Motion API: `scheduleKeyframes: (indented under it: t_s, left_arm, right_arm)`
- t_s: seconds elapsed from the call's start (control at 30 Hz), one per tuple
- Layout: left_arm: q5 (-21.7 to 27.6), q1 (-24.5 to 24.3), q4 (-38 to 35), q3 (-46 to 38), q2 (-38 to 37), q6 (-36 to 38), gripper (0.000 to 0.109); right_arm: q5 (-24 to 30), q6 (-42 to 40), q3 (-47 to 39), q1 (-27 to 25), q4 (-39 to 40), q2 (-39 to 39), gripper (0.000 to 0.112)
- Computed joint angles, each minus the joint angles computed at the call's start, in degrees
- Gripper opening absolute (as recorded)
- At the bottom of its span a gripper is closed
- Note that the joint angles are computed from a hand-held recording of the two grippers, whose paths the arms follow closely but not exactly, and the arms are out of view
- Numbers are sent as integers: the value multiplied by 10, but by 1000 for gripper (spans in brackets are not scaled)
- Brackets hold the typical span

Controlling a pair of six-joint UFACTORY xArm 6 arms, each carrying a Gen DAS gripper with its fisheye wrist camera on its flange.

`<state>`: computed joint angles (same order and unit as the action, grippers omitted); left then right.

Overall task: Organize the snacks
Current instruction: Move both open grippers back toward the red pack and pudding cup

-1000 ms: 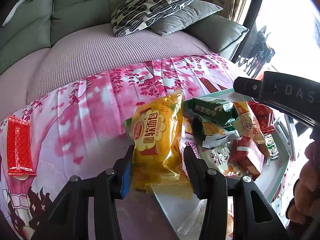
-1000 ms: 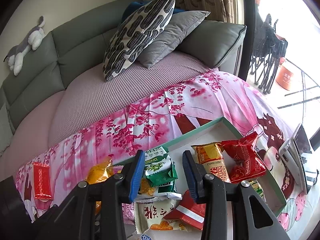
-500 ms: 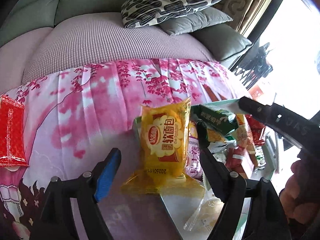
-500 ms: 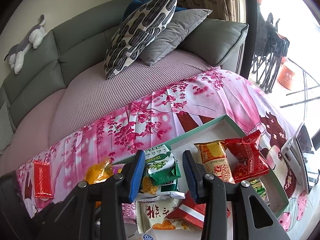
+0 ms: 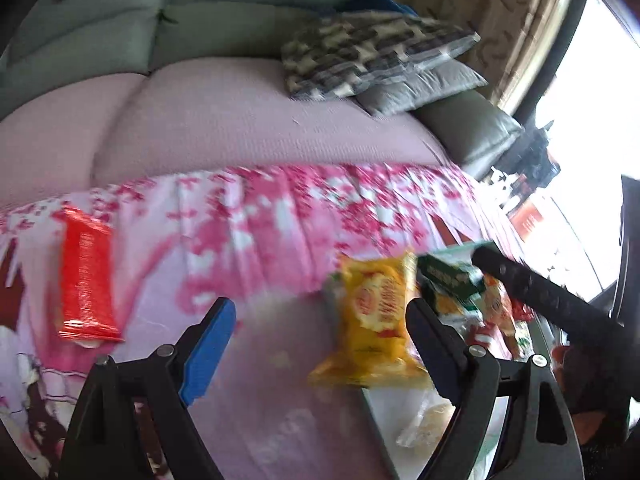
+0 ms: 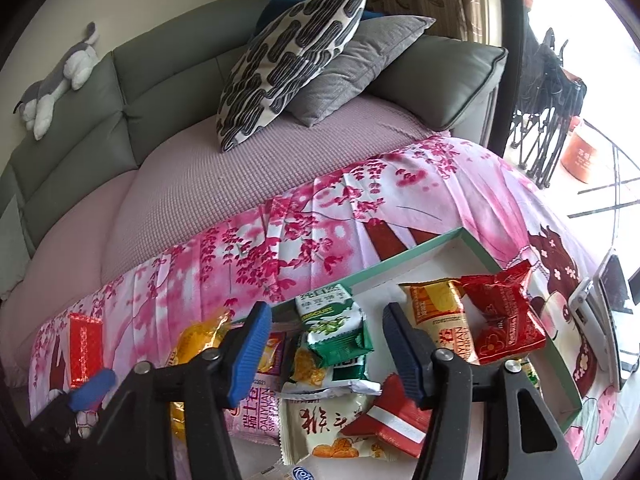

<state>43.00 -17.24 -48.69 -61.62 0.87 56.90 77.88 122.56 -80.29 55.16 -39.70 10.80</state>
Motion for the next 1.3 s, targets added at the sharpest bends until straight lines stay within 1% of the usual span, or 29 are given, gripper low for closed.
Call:
scheduleKeyframes:
  t_s: [0.03, 0.1, 0.13, 0.23, 0.27, 0.37, 0.43, 0.47, 0.5, 0.7, 0.9, 1.0, 1.2, 1.3]
  left_arm:
    - [-19, 2, 2, 0, 1, -10, 93]
    - [-63, 4, 4, -2, 8, -27, 97]
    - [-92, 5, 16, -4, 15, -47, 97]
    - [-136, 11, 47, -12, 32, -85, 97]
    - [-144, 14, 46, -14, 36, -87, 97]
    - [-149, 25, 41, -23, 45, -82, 97]
    - [-157, 30, 47, -27, 50, -87, 97]
    - [-167, 33, 53, -29, 54, -94, 97]
    - [-174, 35, 56, -29, 55, -98, 97]
    - [-211, 54, 68, -40, 71, -121, 97]
    - [-232, 70, 111, -53, 88, -161, 97]
    - [-241, 80, 119, -58, 93, -175, 97]
    - [-251, 107, 147, -76, 111, -221, 97]
    - [-272, 120, 216, -83, 126, -291, 97]
  right_arm:
    - [-7, -6, -1, -1, -1, 2, 70]
    - [-14, -14, -7, -2, -4, 8, 77]
    - [-16, -18, -11, -2, -5, 12, 78]
    - [-24, -36, -28, -2, -12, 26, 85]
    - [-25, -43, -35, -2, -14, 32, 88]
    - [-34, -62, -54, -3, -17, 48, 88]
    - [-42, -76, -67, -3, -18, 59, 91]
    - [-45, -84, -75, -4, -18, 66, 99]
    - [-46, -90, -84, -3, -20, 74, 103]
    - [-39, -121, -146, -1, -31, 121, 103]
    - [-30, -156, -223, -3, -40, 174, 103]
    - [-28, -180, -278, -6, -46, 210, 103]
    - [-22, -239, -420, -8, -53, 303, 103]
    - [-16, -272, -513, -11, -55, 362, 103]
